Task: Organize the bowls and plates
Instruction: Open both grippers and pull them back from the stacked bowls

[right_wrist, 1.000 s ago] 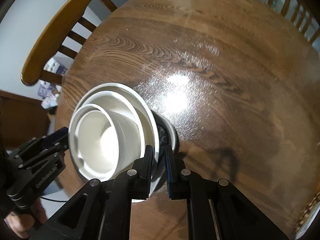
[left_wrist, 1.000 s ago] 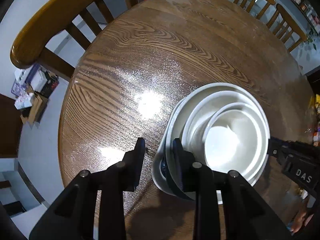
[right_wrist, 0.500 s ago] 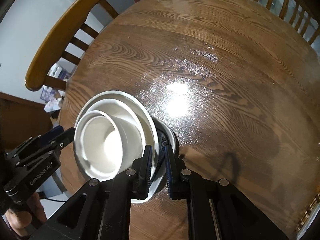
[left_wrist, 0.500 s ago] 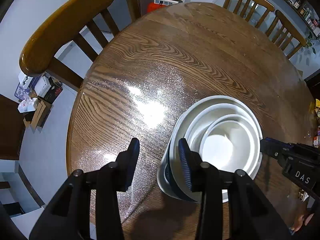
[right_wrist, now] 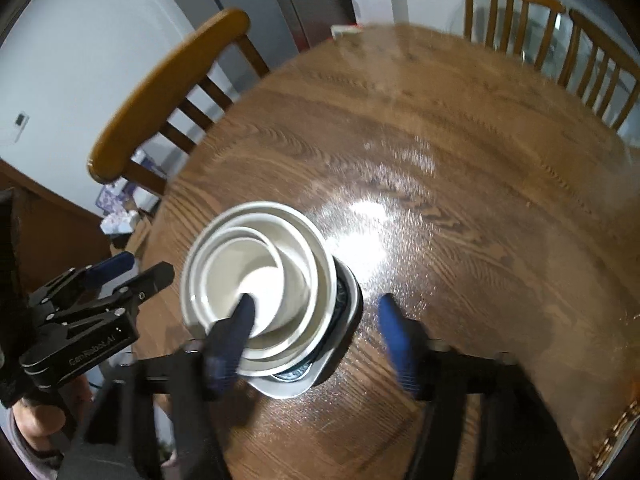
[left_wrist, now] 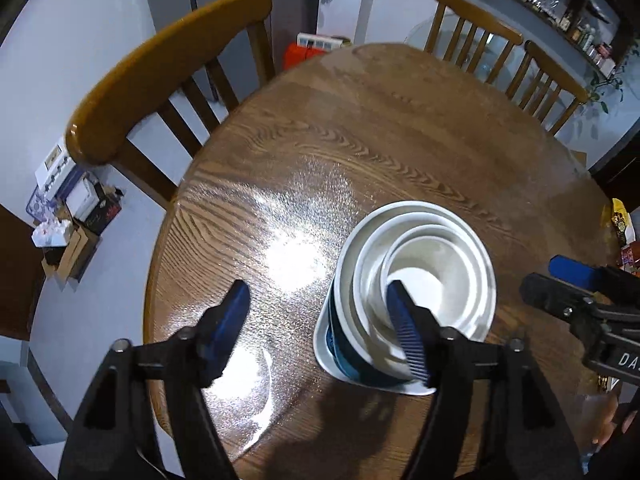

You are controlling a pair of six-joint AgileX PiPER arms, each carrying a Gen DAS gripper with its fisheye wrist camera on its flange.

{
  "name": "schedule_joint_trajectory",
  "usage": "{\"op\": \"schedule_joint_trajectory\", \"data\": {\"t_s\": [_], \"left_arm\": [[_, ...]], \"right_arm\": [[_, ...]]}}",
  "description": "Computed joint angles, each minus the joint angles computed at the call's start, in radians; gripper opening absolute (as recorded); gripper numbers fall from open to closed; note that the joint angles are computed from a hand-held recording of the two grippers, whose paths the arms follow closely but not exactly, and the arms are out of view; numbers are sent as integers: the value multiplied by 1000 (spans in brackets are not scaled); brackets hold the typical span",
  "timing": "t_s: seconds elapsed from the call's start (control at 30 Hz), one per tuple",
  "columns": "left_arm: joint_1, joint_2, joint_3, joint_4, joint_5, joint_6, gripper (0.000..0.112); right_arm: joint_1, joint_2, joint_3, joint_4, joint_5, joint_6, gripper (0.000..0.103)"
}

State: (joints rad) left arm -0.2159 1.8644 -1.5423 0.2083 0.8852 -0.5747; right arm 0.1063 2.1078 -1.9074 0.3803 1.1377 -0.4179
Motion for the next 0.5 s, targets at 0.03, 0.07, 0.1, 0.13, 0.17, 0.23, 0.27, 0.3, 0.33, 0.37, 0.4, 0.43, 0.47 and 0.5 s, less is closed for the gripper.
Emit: {"op": "schedule_joint_trajectory", "data": {"t_s": [0.03, 0.07, 0.1, 0.13, 0.17, 0.23, 0.27, 0.3, 0.33, 0.37, 0.4, 0.43, 0.47, 0.5], "left_arm": [[-5, -19, 20, 15, -15, -7, 77], [-10, -35, 39, 26, -29, -13, 77], [-17, -53, 57, 41, -37, -21, 78], [-20, -65, 69, 47, -45, -22, 79], [-22, -79, 85, 50, -56, -21, 80], [-29, -108, 116, 64, -76, -25, 86], [-33, -127, 136, 78, -88, -35, 87], [-36, -136, 146, 85, -94, -38, 88], [-38, -146, 156, 90, -98, -39, 88], [-42, -158, 168, 96, -101, -45, 88], [-46, -169, 181, 104, -106, -52, 89], [-49, -178, 191, 106, -111, -54, 91], [-50, -187, 203, 99, -114, -46, 93], [-51, -195, 212, 94, -117, -45, 98]], "right_arm": [[-7, -29, 41, 17, -25, -22, 68], [-12, -52, 75, 31, -42, -39, 68], [-18, -81, 120, 46, -64, -61, 68], [-20, -100, 145, 54, -78, -74, 69], [-21, -119, 174, 58, -94, -87, 72], [-26, -162, 241, 71, -133, -120, 80], [-31, -189, 282, 85, -157, -143, 82], [-31, -206, 309, 89, -173, -152, 82], [-31, -227, 341, 92, -193, -162, 82], [-33, -242, 366, 98, -208, -171, 82], [-36, -251, 383, 105, -218, -182, 82], [-38, -261, 400, 111, -225, -191, 83], [-42, -270, 416, 118, -230, -203, 83], [-45, -281, 435, 129, -237, -219, 83]]}}
